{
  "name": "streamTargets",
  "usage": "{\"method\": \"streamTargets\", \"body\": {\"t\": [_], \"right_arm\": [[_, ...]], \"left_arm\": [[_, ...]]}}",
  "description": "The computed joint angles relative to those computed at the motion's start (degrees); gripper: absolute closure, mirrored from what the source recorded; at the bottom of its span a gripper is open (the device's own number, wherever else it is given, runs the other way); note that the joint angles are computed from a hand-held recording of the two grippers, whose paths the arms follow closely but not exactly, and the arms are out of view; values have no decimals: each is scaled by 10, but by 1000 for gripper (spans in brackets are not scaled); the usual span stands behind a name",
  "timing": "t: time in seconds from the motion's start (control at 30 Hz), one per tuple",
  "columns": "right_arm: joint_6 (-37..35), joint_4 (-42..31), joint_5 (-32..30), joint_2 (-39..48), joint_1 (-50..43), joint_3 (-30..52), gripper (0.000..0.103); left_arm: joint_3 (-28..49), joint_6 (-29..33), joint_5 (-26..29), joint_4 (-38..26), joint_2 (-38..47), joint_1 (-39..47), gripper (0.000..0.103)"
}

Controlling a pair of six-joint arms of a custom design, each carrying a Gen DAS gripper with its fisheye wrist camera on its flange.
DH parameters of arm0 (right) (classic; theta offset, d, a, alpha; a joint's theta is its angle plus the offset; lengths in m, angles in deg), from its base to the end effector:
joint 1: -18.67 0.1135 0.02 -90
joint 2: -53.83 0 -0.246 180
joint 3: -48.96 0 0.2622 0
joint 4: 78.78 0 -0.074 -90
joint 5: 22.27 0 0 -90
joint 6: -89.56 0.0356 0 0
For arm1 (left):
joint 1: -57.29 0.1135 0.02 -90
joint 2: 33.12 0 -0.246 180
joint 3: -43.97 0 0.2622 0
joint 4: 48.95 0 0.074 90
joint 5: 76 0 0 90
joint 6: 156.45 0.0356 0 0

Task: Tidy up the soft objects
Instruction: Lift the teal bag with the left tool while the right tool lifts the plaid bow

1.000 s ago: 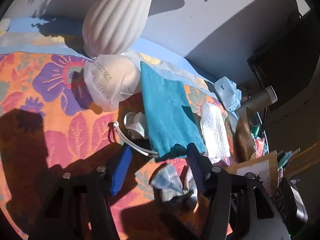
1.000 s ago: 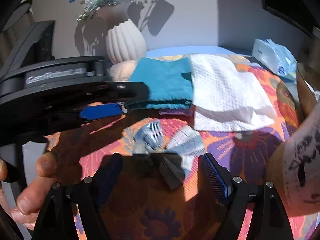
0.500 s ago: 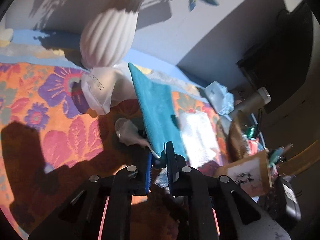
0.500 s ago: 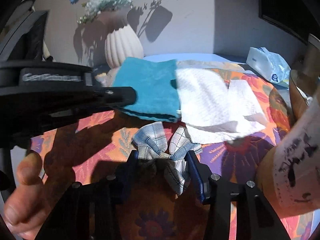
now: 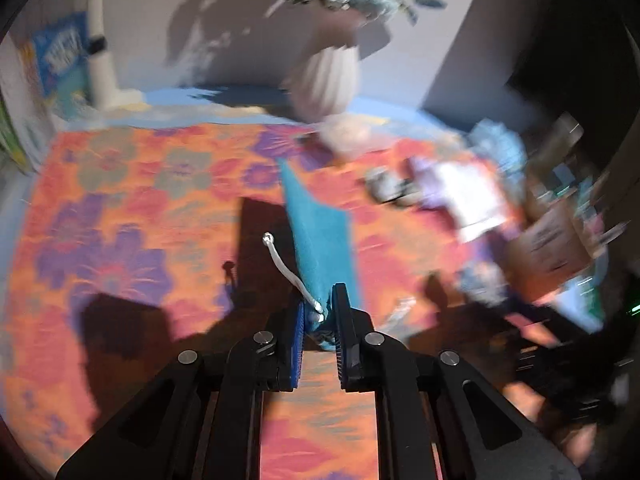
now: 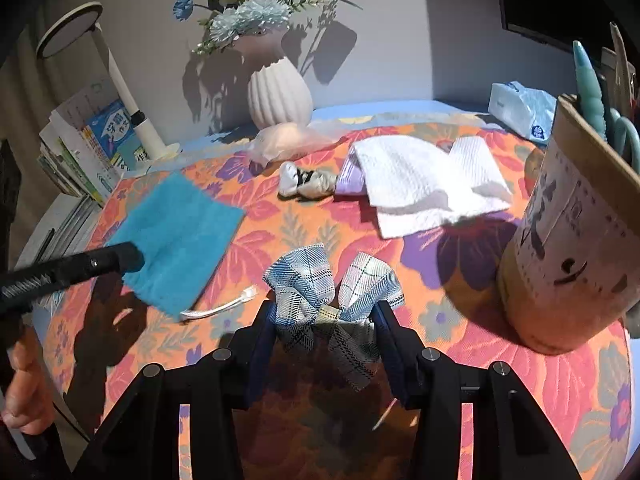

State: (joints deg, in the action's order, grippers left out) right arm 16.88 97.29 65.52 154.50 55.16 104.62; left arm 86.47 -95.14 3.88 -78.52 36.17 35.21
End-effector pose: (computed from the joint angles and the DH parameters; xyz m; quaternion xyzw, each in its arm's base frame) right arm 0.2588 0.1931 0.0872 -0.1626 0.9221 0.1748 0.3045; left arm 0.2131 -0.0797 0.1346 -0.0804 0.9504 -0.0473 0.2966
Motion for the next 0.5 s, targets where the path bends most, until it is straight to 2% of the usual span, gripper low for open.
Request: {"method": "streamTargets", "body": {"t": [0.03,0.1,0.17,0.2,0.23,0.27,0.3,0.37,0.5], "right_arm": [[2,-3,1,6,2,3,55],[5,-11,-3,20,3,12,55],[7,-13,-5,34,6,16,54],[6,-6,0,37,8,15,54],[4,-5,4,36,10,14,54],[2,-5,9,36,13,15,53],[1,-6,9,38,12,17,52],[0,-7,3,41,10,22,49],[-4,-7,-1,49,7,29,43]], "left_arm": [[9,5,-49,1,28,-15,85],[25,13,-112,4,73,-35,74],[40,36,-130,21,116,-28,74],[45,45,-121,33,128,-21,70],[49,49,-109,39,135,-15,50],[52,53,-96,49,143,-9,36],[47,59,-89,64,142,-9,15],[39,74,-90,97,139,-21,14],[56,96,-120,109,170,-55,13]]}}
